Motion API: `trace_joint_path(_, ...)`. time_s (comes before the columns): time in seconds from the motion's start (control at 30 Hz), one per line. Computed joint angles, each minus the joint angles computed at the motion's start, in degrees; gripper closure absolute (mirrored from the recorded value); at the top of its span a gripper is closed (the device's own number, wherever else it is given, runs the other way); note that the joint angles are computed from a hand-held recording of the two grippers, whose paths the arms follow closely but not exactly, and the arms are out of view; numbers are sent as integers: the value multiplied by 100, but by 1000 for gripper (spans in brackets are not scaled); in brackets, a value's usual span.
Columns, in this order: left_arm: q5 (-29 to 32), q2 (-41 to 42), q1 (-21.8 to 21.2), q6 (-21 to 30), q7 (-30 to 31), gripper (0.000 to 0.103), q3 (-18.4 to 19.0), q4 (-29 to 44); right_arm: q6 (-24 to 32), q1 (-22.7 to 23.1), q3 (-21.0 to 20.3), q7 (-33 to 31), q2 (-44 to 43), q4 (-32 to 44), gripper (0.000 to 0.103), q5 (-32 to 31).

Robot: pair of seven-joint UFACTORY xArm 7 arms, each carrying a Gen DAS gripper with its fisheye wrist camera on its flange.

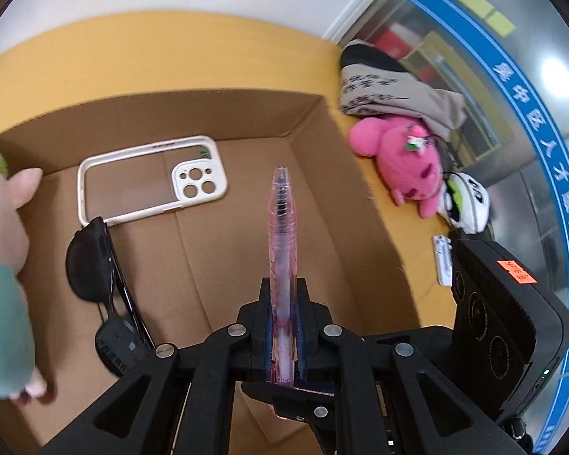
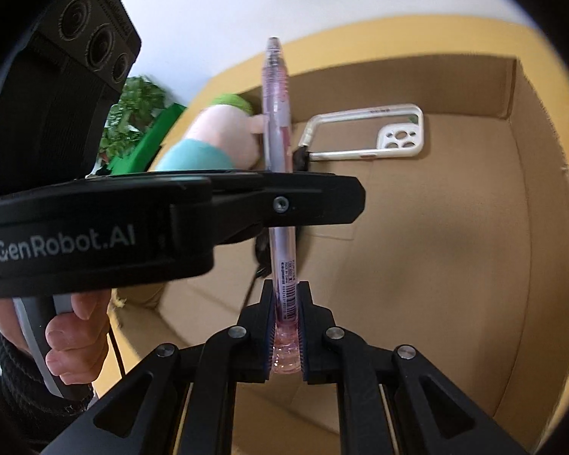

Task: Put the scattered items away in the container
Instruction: 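Lift the pink pen upright with the right gripper and carry it into the box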

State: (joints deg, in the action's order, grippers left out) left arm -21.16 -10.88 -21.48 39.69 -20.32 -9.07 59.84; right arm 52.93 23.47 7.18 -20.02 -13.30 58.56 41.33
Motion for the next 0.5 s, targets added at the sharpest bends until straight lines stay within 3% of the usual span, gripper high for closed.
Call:
trace_joint_path(0.27, -454, 804, 173, 98, 359, 94, 102, 253, 168, -176, 150, 473, 939, 514, 94, -531)
trace_joint_path(0.5, -513, 1121, 339, 239, 369, 92, 65, 385, 156, -229, 242, 589, 1054, 522, 93, -634)
